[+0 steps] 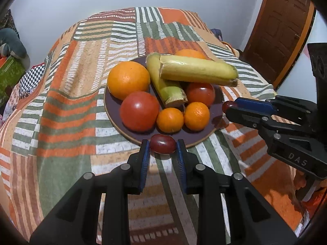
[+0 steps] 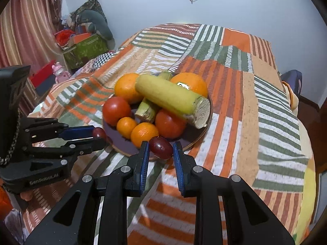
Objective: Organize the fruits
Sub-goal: 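Grasp a dark red date with the right tool while the left grasps another, drop both on plate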
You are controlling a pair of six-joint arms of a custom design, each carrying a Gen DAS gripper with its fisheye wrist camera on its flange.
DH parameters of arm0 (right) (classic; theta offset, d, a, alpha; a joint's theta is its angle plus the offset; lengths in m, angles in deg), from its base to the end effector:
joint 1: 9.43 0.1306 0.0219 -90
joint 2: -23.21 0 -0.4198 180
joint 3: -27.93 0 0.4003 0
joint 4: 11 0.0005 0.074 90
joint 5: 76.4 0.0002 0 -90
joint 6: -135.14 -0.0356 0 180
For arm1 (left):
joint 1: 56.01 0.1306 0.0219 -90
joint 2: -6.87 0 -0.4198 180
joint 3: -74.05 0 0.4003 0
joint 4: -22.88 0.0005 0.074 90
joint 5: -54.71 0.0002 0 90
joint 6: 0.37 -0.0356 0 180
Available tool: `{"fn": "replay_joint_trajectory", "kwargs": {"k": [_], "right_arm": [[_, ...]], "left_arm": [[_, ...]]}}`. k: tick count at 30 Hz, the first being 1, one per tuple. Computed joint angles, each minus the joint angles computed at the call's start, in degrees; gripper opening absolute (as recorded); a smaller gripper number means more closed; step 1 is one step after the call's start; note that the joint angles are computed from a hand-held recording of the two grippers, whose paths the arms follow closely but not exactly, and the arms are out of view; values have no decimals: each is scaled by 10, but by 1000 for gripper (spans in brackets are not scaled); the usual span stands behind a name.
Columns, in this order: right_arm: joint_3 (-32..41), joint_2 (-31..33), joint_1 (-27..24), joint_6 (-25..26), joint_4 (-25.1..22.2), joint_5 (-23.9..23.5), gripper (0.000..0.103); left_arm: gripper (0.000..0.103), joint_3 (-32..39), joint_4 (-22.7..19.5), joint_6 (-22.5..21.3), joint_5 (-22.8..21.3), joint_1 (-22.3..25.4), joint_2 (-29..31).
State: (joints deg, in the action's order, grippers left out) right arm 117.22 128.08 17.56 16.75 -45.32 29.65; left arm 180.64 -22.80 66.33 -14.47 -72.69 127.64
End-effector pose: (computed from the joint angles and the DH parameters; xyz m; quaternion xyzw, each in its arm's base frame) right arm 0.5258 0.2562 0.3459 0.0592 0.9295 0.0416 0.3615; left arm 0.6461 -0.2073 0.3004 0.3688 0.8764 -0.1594 0.2654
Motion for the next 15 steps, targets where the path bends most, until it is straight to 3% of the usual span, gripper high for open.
{"fn": "replay_joint_trajectory", "kwargs": {"k": [9,12,13,15], "right_arm": [[4,13,-11,1,2,-20,22],[2,15,-12,-10,5,-28,22],[3,17,-13,-16,4,-35,23],[2,16,-14,-21,6,-39,31]], "left_arm": [[26,21,-7,9,-3,-3,21],[33,21,-6,16,-8,-3,20],[42,22,-9,17,-9,-4,21],[46,24,-14,21,-5,-2,21]]}}
